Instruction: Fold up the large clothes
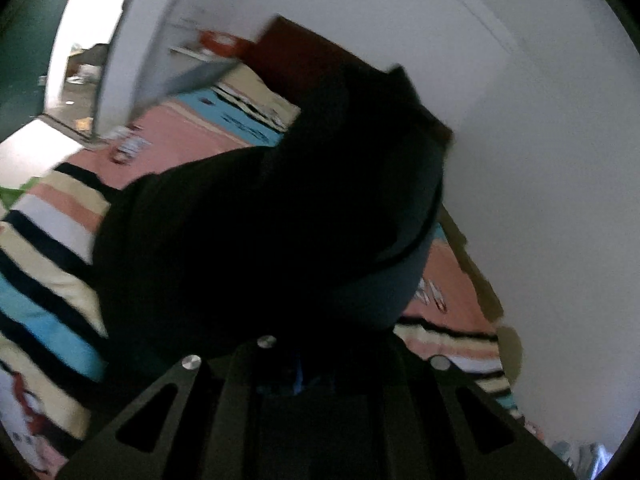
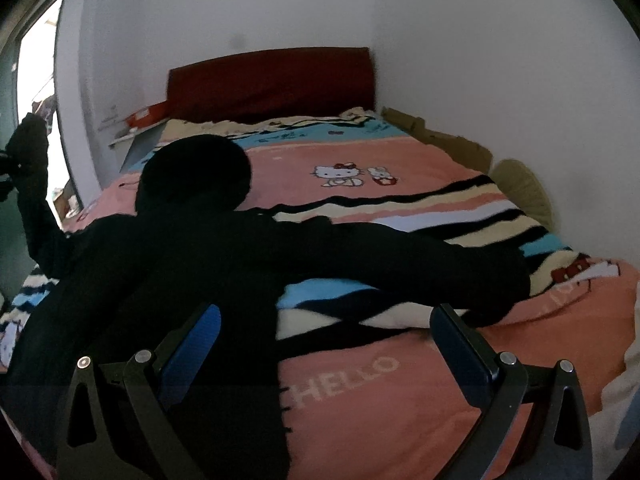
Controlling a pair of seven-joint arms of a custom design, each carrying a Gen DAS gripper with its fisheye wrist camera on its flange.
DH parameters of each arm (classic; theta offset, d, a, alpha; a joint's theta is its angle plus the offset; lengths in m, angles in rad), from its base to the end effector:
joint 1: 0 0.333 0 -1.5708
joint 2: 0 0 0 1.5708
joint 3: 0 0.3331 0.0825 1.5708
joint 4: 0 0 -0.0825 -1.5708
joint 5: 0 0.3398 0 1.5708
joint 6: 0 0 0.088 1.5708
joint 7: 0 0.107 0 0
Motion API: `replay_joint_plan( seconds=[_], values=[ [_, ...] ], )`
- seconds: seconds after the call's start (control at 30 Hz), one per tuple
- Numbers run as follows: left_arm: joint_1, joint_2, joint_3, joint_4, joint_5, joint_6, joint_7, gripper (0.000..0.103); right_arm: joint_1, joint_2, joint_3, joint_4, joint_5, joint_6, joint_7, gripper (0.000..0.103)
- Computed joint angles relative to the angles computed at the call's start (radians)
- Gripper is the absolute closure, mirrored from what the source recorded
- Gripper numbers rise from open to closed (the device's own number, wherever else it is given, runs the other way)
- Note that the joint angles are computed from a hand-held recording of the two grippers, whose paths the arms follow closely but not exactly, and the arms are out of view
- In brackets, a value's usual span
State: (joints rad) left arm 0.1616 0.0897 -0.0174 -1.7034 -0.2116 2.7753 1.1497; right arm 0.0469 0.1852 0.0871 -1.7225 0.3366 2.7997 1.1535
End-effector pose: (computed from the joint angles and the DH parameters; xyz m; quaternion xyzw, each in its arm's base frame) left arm 0.5916 0.0958 0.6757 -0.8018 0.3616 -0.4227 0.2184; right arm 0.6250 0.0632 0.6097 -0.7157 0.5401 -0.2643 0.3554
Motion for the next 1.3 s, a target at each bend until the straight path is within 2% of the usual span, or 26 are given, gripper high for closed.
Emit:
replay_joint_plan(
  seconds=[0.13, 0.3, 0.43, 0.7, 0.8, 0.83, 0.93, 0.97, 1.13, 1.23, 1.3],
  values=[
    [-0.058, 0.151, -0.033, 0.157, 0.037, -0.070, -0.019, 0.096, -0.010, 0.009, -0.007, 0.017, 0.002, -0.008, 0.022, 0.000],
    [-0.127, 0.287, -0.041, 0.236, 0.060, -0.131, -0.048, 0.096, -0.019, 0.016, -0.009, 0.020, 0.001, -0.006, 0.039, 0.000],
    [-0.172, 0.428, -0.032, 0.368, 0.094, -0.254, -0.087, 0.096, -0.022, 0.022, -0.006, 0.018, -0.004, -0.017, 0.043, 0.000],
    [-0.199, 0.505, -0.030, 0.418, 0.132, -0.349, -0.087, 0.094, -0.026, 0.034, -0.008, 0.019, -0.010, -0.042, 0.062, 0.000],
    [-0.196, 0.524, -0.047, 0.483, 0.135, -0.412, -0.046, 0.080, -0.027, 0.040, -0.011, 0.021, -0.018, -0.050, 0.075, 0.000],
    [-0.204, 0.529, -0.048, 0.502, 0.145, -0.426, -0.033, 0.073, -0.027, 0.042, -0.012, 0.022, -0.023, -0.051, 0.079, 0.000],
    [-0.192, 0.478, -0.074, 0.446, 0.125, -0.405, 0.041, 0.049, -0.026, 0.041, -0.011, 0.019, -0.033, -0.051, 0.082, 0.000],
    [-0.188, 0.446, -0.084, 0.400, 0.109, -0.381, 0.063, 0.047, -0.025, 0.040, -0.011, 0.016, -0.038, -0.047, 0.083, 0.000],
    [-0.157, 0.355, -0.116, 0.298, 0.011, -0.291, 0.177, 0.047, -0.018, 0.037, -0.015, 0.008, -0.071, -0.035, 0.088, 0.000],
    [-0.172, 0.318, -0.062, 0.262, 0.053, -0.258, 0.152, 0.047, -0.012, 0.038, -0.021, 0.005, -0.100, -0.027, 0.105, 0.001],
    [-0.179, 0.309, -0.019, 0.248, 0.110, -0.267, 0.102, 0.047, -0.004, 0.046, -0.035, 0.012, -0.134, -0.035, 0.141, 0.001]
  ],
)
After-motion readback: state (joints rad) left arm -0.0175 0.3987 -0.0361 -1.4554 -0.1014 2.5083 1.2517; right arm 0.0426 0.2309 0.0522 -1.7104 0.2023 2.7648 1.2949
